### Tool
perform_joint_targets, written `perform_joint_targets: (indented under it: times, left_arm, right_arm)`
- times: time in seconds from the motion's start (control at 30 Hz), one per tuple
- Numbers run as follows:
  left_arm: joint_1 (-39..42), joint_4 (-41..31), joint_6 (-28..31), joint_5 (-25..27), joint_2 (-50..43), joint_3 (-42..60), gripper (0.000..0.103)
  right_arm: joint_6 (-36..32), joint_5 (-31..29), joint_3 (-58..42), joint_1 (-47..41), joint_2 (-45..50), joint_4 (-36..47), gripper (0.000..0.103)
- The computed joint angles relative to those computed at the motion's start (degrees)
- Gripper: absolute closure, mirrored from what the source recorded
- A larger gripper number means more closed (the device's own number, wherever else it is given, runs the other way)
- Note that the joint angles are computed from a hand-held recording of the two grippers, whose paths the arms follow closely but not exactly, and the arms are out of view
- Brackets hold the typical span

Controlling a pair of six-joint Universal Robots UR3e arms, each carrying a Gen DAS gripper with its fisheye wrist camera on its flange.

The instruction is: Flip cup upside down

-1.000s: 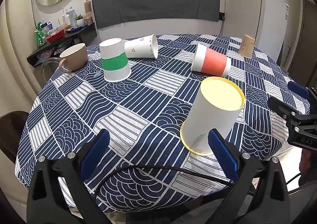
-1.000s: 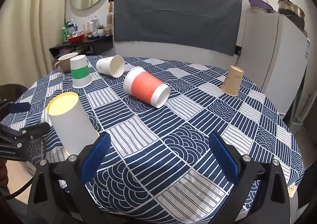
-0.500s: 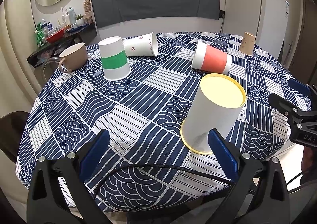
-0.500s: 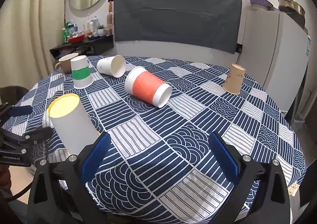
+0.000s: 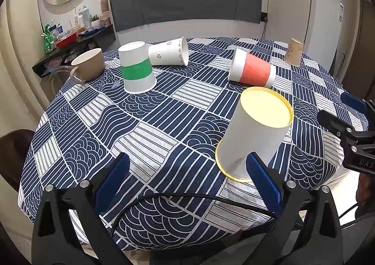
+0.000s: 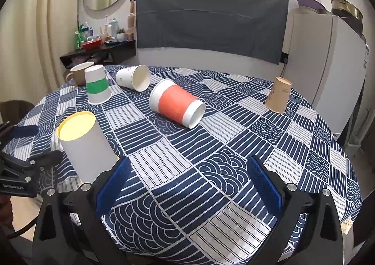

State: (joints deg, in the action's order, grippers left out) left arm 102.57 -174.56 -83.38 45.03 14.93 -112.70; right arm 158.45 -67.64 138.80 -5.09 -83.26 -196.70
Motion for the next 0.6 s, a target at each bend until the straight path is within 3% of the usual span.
perform_joint_targets:
  times: [0.6]
  left_arm:
    - [-0.02,1.34,-0.68,-0.12,-0.20,-1.32,0.006]
  right_arm:
    - [-0.22,-1.04,-1.08,1.62,0.05,1.28,0.008]
